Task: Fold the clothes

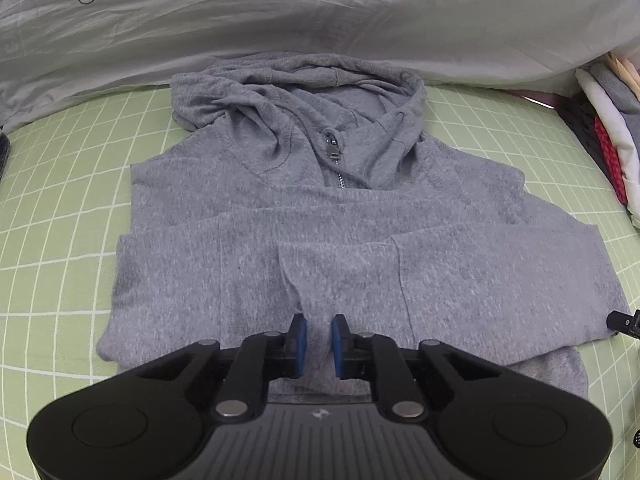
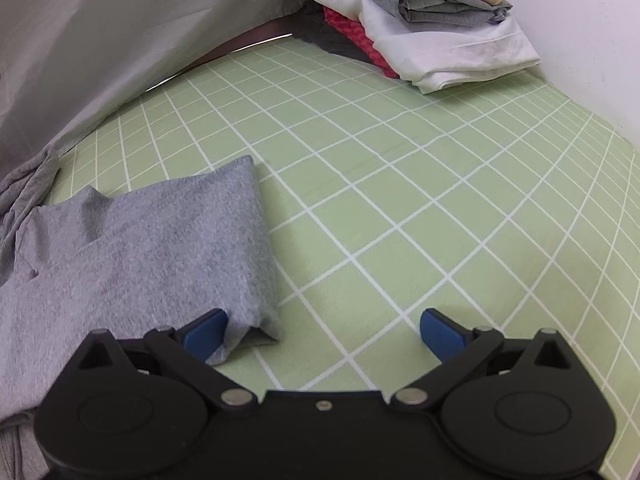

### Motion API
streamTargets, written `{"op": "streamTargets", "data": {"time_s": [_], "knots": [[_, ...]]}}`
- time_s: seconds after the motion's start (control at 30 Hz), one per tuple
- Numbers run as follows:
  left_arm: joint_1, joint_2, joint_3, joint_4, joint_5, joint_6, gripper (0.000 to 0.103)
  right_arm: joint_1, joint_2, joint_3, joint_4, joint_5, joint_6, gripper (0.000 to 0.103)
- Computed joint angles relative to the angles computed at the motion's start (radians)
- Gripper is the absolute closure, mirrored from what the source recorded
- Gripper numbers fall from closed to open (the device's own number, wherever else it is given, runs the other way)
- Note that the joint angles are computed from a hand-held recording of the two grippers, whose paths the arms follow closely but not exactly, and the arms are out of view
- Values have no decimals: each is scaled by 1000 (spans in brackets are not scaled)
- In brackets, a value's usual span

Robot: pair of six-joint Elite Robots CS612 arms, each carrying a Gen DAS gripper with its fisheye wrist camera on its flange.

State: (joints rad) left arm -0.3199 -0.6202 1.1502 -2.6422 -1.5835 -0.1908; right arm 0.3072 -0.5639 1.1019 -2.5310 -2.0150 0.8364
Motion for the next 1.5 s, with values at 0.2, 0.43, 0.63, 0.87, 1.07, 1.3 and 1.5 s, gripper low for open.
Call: {"op": "streamTargets", "data": {"time_s": [0.2, 0.43, 0.63, 0.87, 1.07, 1.3, 1.5], "knots": [[9, -25, 41, -115, -18, -24, 93, 5, -9, 10, -11, -32, 6, 0], [27, -50, 72, -213, 51, -121, 94, 7, -25, 33, -28, -42, 25, 0], [53, -69, 95, -288, 119, -193, 96, 10, -27, 35, -8, -39, 41, 0], [75, -83, 115, -346, 199, -252, 97, 18, -15, 12, -18, -16, -25, 0], [91, -95, 130, -390, 256, -293, 97, 23, -4, -8, -11, -3, -73, 0], [101, -97, 130, -395, 294, -322, 98, 27, 6, -26, -18, 14, -114, 0], [97, -94, 135, -379, 271, -332, 98, 36, 22, -53, -36, 52, -189, 0]]}}
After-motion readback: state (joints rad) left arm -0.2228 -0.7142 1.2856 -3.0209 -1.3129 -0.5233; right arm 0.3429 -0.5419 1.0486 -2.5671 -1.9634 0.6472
